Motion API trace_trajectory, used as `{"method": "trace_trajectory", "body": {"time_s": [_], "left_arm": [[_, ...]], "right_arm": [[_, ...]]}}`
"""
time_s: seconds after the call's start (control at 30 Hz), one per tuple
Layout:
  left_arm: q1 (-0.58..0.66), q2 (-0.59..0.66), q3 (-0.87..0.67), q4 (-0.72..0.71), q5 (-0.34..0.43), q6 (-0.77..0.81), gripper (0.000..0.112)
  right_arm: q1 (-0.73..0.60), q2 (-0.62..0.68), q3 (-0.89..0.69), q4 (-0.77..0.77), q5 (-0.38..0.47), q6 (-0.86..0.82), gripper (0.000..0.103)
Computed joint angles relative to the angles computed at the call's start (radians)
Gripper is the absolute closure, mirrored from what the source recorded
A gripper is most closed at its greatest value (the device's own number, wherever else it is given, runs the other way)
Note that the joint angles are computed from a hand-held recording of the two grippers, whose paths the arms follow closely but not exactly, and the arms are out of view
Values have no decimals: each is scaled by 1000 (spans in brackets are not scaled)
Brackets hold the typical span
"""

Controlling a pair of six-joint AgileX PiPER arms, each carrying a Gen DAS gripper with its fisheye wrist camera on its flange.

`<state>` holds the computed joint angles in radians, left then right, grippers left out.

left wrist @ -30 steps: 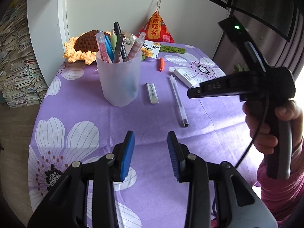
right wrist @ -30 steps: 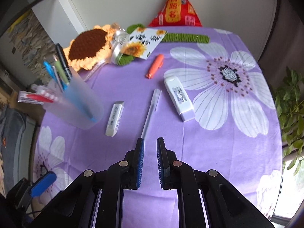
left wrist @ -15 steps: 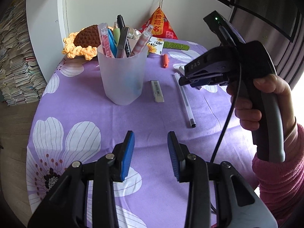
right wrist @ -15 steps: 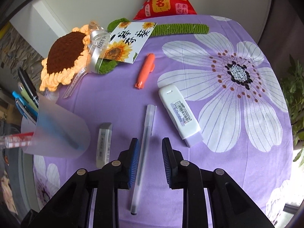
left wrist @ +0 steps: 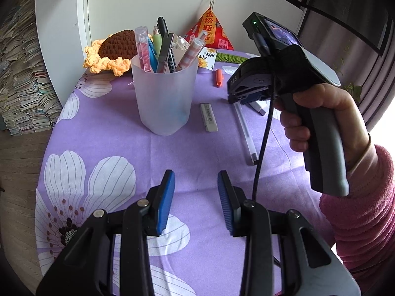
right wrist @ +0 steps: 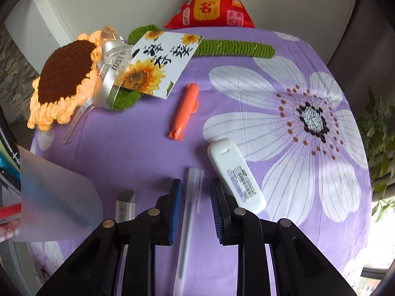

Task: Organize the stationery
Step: 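Grasp the clear gel pen with the right tool and lift it, then grasp the orange highlighter with the left tool while the right tool holds the clear pen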

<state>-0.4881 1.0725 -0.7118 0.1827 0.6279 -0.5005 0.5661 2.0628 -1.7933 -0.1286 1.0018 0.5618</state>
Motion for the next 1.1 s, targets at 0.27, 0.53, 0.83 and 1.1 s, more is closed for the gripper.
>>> {"method": "trace_trajectory", "body": {"time_s": [0.27, 0.53, 0.83, 1.1], "left_arm": [[-97, 25, -53, 104, 35, -118, 79], [-187, 326, -346, 212, 68, -178, 79], [-71, 743, -825, 197, 228, -178, 79], [-46, 992, -1150, 204, 409, -113, 79]], "right_arm": [[-48, -202, 257, 85, -144, -96, 90], [-223, -545, 600, 266, -303, -307, 90], [-413, -554, 716, 742, -358, -766, 90], [-512, -588, 772, 1033, -297, -1067, 90]]}}
